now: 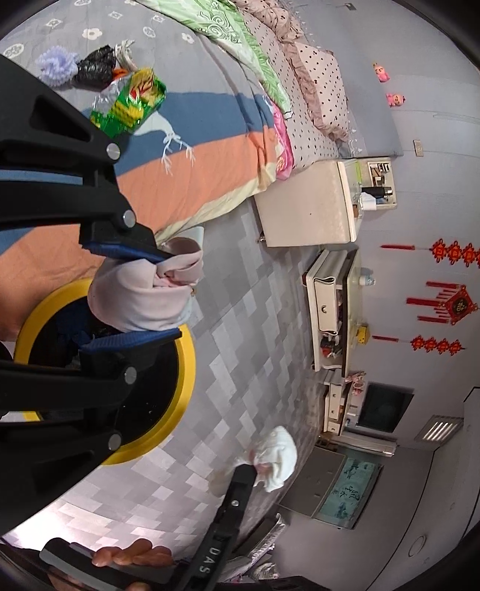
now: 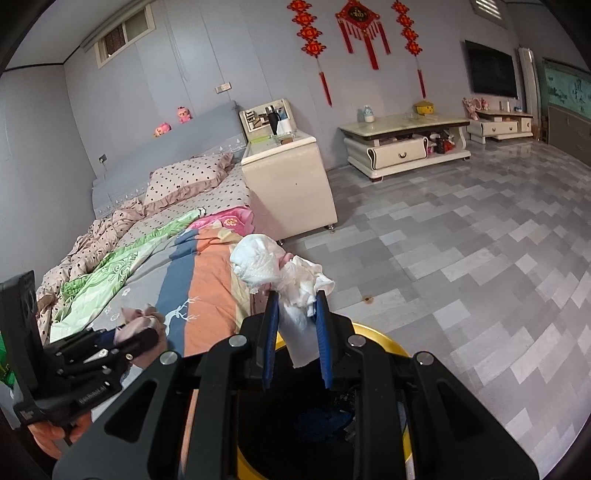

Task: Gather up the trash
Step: 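Carry the sock and tissue over the yellow bin and open both tools to drop them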

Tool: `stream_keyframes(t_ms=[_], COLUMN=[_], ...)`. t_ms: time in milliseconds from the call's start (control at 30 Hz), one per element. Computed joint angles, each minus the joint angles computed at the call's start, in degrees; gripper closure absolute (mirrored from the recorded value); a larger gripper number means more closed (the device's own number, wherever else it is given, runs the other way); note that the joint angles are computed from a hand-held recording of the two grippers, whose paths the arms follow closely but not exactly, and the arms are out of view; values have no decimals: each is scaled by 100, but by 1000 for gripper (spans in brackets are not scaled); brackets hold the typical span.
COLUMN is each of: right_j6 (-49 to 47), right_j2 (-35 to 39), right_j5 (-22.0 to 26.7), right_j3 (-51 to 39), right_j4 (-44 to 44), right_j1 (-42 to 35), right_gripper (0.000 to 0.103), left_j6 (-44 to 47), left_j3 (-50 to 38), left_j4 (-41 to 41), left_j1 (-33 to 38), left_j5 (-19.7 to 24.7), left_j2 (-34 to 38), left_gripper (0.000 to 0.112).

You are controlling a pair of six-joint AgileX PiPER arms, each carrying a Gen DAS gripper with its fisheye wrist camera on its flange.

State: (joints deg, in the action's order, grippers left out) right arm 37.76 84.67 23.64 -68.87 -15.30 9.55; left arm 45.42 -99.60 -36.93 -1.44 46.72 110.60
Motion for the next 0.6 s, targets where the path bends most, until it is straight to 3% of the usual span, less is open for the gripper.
stream_keyframes(t_ms=[167, 333, 600], right_j6=[-337, -652, -349], right_j2=[351, 706, 917], right_j5=[-172, -401, -583], right_j3=[38, 130, 178], right_j4=[553, 1004, 685], right_j1=[-145, -269, -240], right_gripper=[84, 84, 84], left_j6=[140, 15, -6], left_j3=[393, 386, 514], left_j4=[16, 8, 26], left_j1=[-192, -264, -381], left_j5=[-443, -359, -463], left_j2=[98, 348, 423], left_gripper=[81, 81, 79])
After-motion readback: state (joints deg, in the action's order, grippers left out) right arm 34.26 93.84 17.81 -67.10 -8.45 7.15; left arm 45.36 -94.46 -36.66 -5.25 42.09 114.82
